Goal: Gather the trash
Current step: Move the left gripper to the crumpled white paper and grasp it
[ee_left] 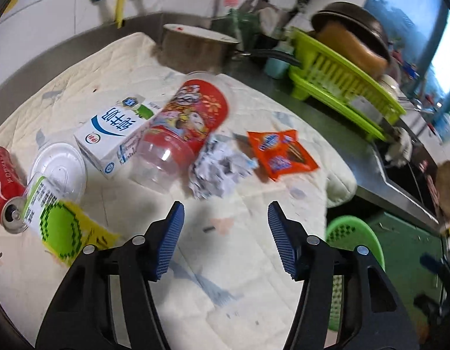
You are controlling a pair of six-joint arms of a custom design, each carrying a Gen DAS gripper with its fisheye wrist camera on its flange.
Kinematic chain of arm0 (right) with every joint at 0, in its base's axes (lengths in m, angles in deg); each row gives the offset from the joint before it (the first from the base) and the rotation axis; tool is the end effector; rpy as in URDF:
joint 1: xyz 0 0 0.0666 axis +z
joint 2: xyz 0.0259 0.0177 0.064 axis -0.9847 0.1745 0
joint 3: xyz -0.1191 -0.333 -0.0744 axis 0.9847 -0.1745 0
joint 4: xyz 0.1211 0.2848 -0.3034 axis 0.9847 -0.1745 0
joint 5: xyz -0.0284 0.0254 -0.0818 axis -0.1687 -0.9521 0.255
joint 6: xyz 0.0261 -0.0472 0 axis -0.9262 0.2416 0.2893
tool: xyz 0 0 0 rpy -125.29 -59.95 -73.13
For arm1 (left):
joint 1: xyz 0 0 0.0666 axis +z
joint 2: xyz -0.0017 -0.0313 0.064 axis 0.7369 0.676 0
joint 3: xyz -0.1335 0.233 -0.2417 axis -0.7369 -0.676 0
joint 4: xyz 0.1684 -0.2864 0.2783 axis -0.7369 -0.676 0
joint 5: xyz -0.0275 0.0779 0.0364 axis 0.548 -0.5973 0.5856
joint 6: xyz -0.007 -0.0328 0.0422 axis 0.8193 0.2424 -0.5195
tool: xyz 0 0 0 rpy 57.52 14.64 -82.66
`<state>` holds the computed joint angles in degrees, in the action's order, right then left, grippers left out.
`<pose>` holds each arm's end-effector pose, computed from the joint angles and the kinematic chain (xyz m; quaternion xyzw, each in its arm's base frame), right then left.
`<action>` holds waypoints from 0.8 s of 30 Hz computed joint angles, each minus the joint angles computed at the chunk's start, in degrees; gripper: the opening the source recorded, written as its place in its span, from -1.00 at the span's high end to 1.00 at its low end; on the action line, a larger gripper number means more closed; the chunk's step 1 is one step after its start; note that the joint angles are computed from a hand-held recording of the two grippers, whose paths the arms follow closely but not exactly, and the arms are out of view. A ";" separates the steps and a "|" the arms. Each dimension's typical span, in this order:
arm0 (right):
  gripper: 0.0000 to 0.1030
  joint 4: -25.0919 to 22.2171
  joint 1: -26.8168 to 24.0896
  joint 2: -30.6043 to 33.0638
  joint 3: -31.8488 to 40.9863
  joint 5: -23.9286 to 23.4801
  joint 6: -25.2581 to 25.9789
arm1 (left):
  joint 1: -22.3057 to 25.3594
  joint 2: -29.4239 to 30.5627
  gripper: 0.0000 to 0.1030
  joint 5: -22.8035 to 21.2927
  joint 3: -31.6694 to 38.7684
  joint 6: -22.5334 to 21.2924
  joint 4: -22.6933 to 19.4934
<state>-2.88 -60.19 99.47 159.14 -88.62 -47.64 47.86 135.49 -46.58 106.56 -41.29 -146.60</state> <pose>0.4601 0.1753 0.5133 -0.2207 0.8991 0.1845 0.3300 0.5290 0.0010 0.4894 -0.1489 0.9265 -0.0850 0.3351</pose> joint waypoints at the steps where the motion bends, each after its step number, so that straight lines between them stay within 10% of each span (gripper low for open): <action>1: -0.59 -0.09 -0.01 0.11 0.01 -0.13 0.01 | 0.35 0.87 -0.08 0.74 0.59 0.97 0.18; 9: -0.59 -0.61 -0.19 1.54 0.17 -0.49 -0.12 | 0.43 4.80 -0.01 -0.59 3.20 4.13 0.04; 18: -0.58 -1.21 -0.06 3.11 1.18 -0.72 0.57 | 1.02 6.81 0.65 0.16 4.32 5.80 -0.10; 24: -0.52 -1.69 0.13 5.28 3.40 -0.85 1.05 | 0.73 4.48 0.71 -0.80 2.52 4.02 0.59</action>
<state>-4.57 -60.06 104.75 162.54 -89.46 -46.59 48.59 139.97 -47.38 109.07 -37.27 -146.01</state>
